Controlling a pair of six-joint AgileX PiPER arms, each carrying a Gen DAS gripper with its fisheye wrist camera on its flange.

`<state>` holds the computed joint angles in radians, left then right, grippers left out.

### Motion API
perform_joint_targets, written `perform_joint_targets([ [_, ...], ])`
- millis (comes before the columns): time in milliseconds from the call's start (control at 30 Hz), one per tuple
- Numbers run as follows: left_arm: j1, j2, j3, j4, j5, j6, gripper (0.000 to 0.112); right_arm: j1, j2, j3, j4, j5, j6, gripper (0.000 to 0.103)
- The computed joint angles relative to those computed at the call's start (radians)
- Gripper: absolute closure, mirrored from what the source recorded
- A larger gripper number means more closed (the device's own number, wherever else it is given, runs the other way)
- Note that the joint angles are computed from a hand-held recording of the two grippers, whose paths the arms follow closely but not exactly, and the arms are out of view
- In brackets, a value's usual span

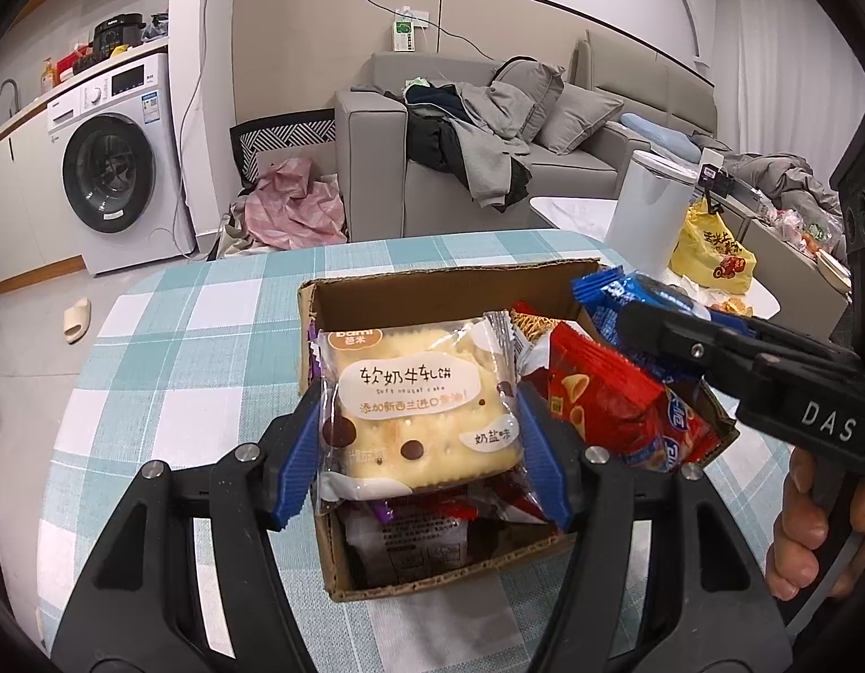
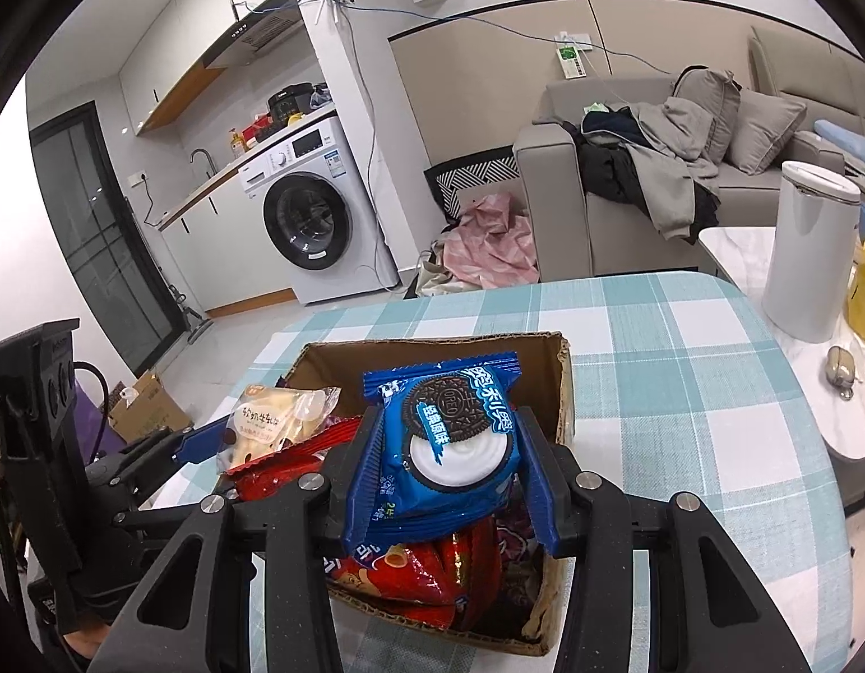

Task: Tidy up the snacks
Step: 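Open both grippers to drop the cake and Oreo packs into the box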

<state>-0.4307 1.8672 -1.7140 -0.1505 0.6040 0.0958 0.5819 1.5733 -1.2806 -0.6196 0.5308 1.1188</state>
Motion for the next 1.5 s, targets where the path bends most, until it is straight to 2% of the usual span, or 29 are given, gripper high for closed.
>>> perform_joint_targets([
  [100, 0.008, 0.010, -0.002, -0.049, -0.012, 0.039, 0.050, -0.002, 0.003, 0.000, 0.008, -0.012, 0.000, 0.056],
  [233, 0.006, 0.007, 0.012, -0.028, -0.024, 0.026, 0.048, -0.003, -0.010, 0.012, -0.007, -0.018, 0.021, 0.048],
  [400, -0.001, -0.027, 0.059, 0.000, -0.058, 0.005, 0.032, 0.009, -0.046, 0.040, -0.054, -0.011, 0.050, 0.032],
  [600, -0.002, -0.097, 0.139, 0.023, -0.088, -0.014, 0.026, 0.025, -0.087, 0.080, -0.110, -0.007, 0.095, 0.014],
  [700, 0.001, -0.137, 0.187, 0.029, -0.104, -0.023, 0.017, 0.030, -0.112, 0.105, -0.121, -0.013, 0.118, 0.009],
  [733, 0.004, -0.152, 0.206, 0.019, -0.114, -0.017, 0.010, 0.030, -0.118, 0.110, -0.116, -0.016, 0.114, 0.008],
  [800, 0.010, -0.189, 0.252, -0.009, -0.143, 0.004, 0.010, 0.034, -0.132, 0.122, -0.114, -0.018, 0.116, 0.003],
  [933, 0.021, -0.252, 0.320, -0.057, -0.170, 0.042, 0.010, 0.046, -0.155, 0.145, -0.124, -0.022, 0.127, 0.001],
  [1233, 0.034, -0.387, 0.474, -0.116, -0.216, 0.088, 0.010, 0.137, -0.231, 0.249, -0.345, -0.025, 0.327, 0.001],
  [1500, 0.005, -0.494, 0.623, -0.021, -0.298, 0.008, 0.010, 0.225, -0.283, 0.344, -0.493, 0.020, 0.485, 0.000],
])
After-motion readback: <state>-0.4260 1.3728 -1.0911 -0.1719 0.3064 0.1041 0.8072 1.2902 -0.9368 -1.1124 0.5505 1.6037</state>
